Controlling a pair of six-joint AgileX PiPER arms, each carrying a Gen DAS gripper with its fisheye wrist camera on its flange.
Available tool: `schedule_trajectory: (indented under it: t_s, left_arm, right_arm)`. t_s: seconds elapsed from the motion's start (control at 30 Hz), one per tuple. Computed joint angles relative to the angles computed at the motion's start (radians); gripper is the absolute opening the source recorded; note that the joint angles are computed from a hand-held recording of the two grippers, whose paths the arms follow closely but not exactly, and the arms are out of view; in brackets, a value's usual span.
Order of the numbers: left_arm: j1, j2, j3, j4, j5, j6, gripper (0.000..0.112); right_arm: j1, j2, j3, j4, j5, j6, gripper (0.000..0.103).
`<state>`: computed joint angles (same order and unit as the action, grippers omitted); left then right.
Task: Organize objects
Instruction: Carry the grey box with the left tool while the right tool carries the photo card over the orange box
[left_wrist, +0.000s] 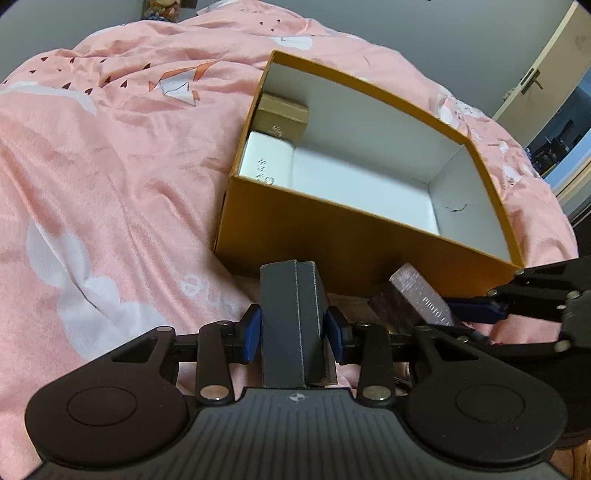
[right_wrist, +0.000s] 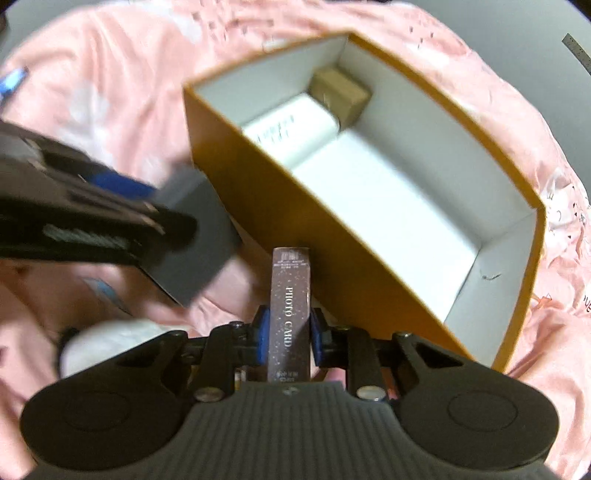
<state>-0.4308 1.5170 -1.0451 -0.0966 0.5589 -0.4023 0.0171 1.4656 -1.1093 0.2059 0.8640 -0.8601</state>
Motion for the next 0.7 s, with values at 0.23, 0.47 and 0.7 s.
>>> schedule_trajectory:
  t_s: [0.23,0.47,0.7]
  left_arm:
    - [-0.047,-0.07,-0.022,0.095,0.023,-0.063,0.042]
    - [-0.079,-0.145,-0.048,0.166,-0.004,-0.127,0.042]
    - [-0.09,-0.123,-0.151,0.241,-0.04,-0.174,0.038]
  right_arm:
    - [-0.138,-0.109,-0.017,0.204,0.151,-0.116,0.023]
    - [-0.222,-0.066,-0.139,0.381,0.242,-0.11,0.023]
    - [-0.204,-0.044,-0.179,0.438,0.121,-0.083,0.023]
